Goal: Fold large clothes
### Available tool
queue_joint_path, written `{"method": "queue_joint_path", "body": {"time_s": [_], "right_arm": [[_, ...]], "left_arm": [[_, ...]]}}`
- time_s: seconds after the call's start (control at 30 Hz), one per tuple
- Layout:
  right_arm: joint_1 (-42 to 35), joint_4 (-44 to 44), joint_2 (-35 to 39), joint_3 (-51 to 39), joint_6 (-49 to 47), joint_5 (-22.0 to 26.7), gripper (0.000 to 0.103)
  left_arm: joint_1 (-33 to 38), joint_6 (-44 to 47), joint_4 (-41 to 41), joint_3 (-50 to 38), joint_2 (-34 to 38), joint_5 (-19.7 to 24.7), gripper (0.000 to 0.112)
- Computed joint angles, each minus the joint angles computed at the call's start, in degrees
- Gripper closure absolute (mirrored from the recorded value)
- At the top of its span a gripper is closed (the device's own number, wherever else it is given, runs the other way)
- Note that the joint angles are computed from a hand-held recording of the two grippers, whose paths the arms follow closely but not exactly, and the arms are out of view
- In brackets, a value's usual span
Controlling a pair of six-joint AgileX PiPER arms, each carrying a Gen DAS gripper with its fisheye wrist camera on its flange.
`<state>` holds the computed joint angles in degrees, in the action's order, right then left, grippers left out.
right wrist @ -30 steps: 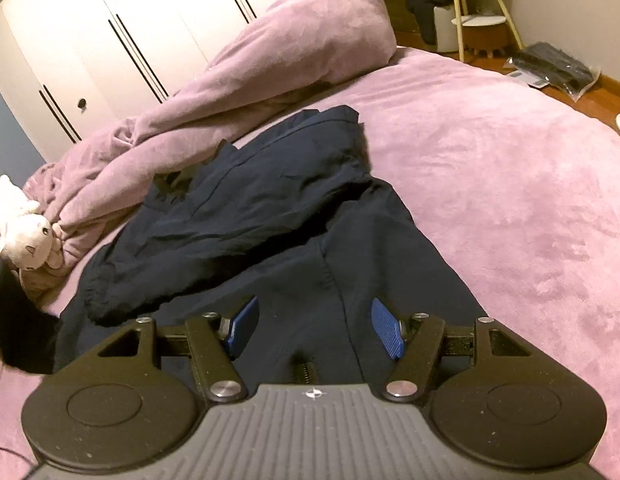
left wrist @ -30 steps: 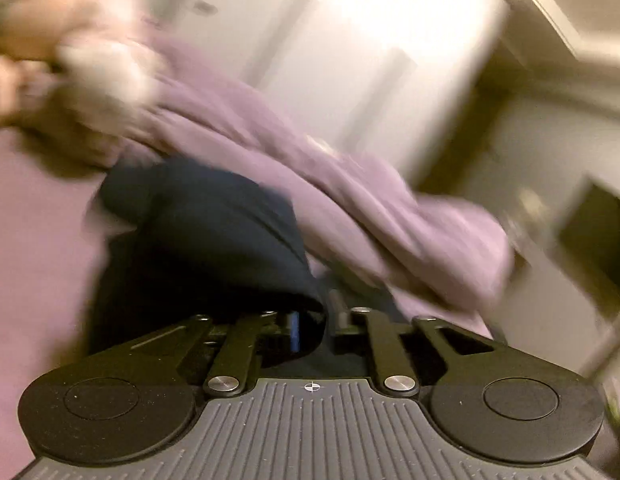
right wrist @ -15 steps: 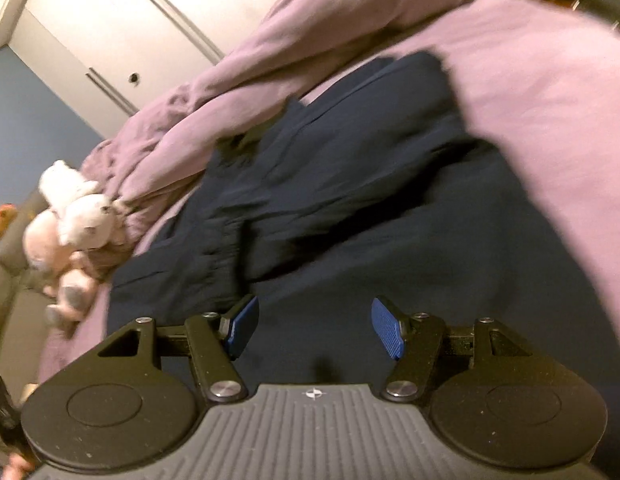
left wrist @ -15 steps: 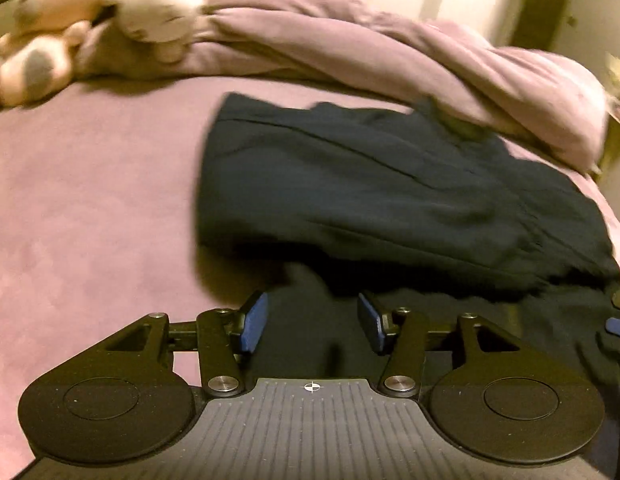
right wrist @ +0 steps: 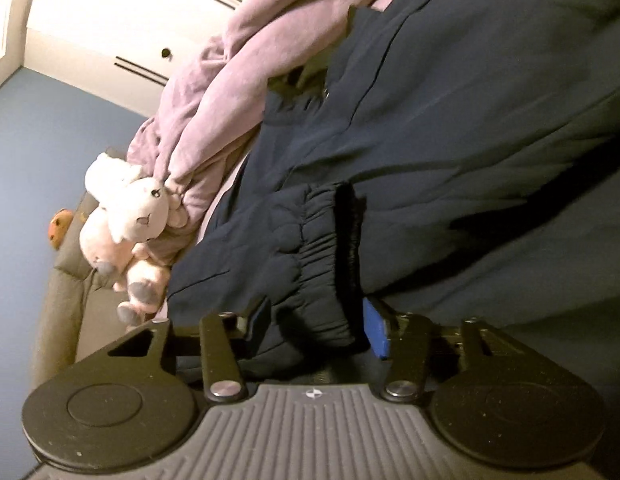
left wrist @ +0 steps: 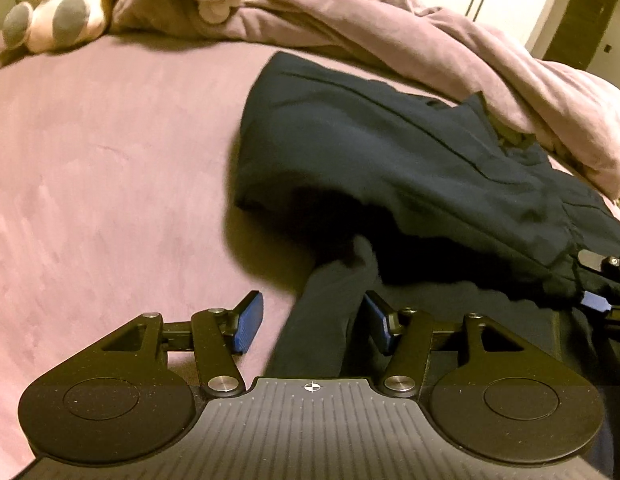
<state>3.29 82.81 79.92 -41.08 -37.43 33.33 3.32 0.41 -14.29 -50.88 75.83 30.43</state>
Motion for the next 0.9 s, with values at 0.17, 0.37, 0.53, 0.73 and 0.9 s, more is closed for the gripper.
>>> {"method": "queue_joint_path", "body": {"time_s": [0.17,0.37,0.53,0.73,0.9], "right_arm": [[0.30,0.66,1.53,-1.55,-0.15,1.29,0.085],[6.16,-13.67,-5.03,-7.55,8.95,-7.11,0.096],[-0.25,-28.70,-11.25,-9.58,19.55,-8.48,0.096],[-14.99,-37.68,-14.57,-7.65,22.88,-2.94,0.090],[-26.39,-20.25,-11.35,-2.95,9.72,8.53,0.048]], "left_arm": [[-0.51,-1.98,1.45,-0.90,0.97,0.16,0.050],[-2.98,-8.69,8.41,-3.72,2.81,0.79,0.047],[-4.47,-10.73,10.29,-5.06,3.17,0.72,0.047],[-8.63,-16.05,16.54,-8.02,6.37,0.06,0.046],[-10.60,-19.78,20.18,-9.76,8.76,0.80,0.046]]}}
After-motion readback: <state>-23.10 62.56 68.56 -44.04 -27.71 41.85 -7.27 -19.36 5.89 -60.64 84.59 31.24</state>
